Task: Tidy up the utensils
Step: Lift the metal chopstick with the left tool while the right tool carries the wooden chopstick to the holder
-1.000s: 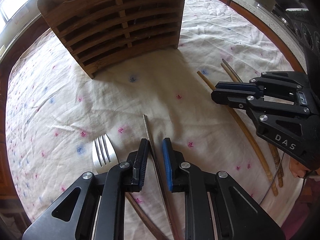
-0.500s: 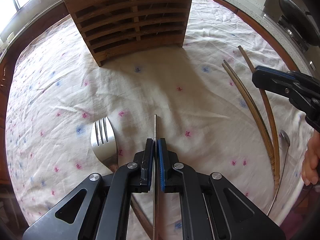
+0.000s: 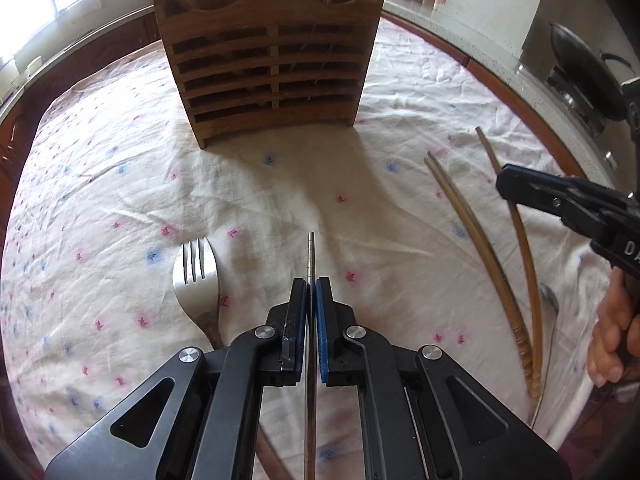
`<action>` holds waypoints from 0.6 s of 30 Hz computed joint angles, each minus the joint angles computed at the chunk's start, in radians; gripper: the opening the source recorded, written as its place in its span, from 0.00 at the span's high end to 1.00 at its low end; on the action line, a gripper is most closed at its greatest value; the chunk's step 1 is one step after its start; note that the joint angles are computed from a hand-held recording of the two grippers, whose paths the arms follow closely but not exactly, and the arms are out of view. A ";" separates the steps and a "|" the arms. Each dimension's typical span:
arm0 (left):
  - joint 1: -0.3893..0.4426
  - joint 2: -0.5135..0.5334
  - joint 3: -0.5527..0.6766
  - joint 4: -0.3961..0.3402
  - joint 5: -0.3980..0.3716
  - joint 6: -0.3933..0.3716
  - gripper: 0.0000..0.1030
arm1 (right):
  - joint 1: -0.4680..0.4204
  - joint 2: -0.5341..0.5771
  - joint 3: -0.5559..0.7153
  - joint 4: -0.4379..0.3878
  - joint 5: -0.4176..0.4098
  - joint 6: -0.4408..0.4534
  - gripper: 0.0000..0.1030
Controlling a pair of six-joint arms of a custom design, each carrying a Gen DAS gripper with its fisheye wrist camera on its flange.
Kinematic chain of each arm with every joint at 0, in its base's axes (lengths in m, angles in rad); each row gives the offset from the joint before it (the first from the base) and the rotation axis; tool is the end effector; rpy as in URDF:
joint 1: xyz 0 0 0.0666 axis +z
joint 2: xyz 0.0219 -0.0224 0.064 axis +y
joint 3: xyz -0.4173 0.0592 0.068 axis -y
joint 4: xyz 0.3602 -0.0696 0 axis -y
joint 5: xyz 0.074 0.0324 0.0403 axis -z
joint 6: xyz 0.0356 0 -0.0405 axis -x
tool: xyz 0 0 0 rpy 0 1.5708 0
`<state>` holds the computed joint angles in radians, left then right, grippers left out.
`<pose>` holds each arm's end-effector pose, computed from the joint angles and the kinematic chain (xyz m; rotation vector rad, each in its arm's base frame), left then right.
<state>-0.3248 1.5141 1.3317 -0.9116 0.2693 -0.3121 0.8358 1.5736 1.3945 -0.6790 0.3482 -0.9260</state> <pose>0.4422 -0.1593 0.3894 0.9108 2.4845 -0.3624 0.3551 0.3741 0.4021 0.2649 2.3884 0.4200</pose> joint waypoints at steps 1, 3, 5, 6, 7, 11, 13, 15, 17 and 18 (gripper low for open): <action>0.011 -0.014 -0.004 0.005 0.023 0.009 0.96 | 0.002 -0.004 -0.003 0.002 0.005 -0.002 0.93; 0.036 -0.050 -0.018 0.026 0.088 0.031 0.96 | 0.005 -0.014 -0.009 0.013 0.015 -0.001 0.93; 0.051 -0.073 -0.020 0.045 0.126 0.068 0.96 | 0.009 -0.021 -0.010 0.016 0.030 0.000 0.93; 0.061 -0.088 -0.022 0.054 0.156 0.084 0.96 | 0.012 -0.025 -0.011 0.021 0.037 0.004 0.93; 0.068 -0.099 -0.022 0.060 0.177 0.101 0.96 | 0.014 -0.027 -0.010 0.019 0.045 0.003 0.93; 0.103 -0.138 -0.021 0.087 0.251 0.155 0.96 | 0.019 -0.037 -0.006 0.029 0.064 0.010 0.94; 0.124 -0.153 -0.021 0.098 0.286 0.175 0.96 | 0.024 -0.042 0.000 0.035 0.077 0.021 0.94; 0.142 -0.159 -0.015 0.098 0.322 0.186 0.96 | 0.031 -0.045 0.011 0.037 0.093 0.034 0.94; 0.153 -0.163 -0.013 0.109 0.351 0.210 0.96 | 0.038 -0.045 0.027 0.033 0.107 0.049 0.94; 0.159 -0.164 -0.011 0.108 0.366 0.215 0.96 | 0.042 -0.043 0.036 0.029 0.114 0.058 0.94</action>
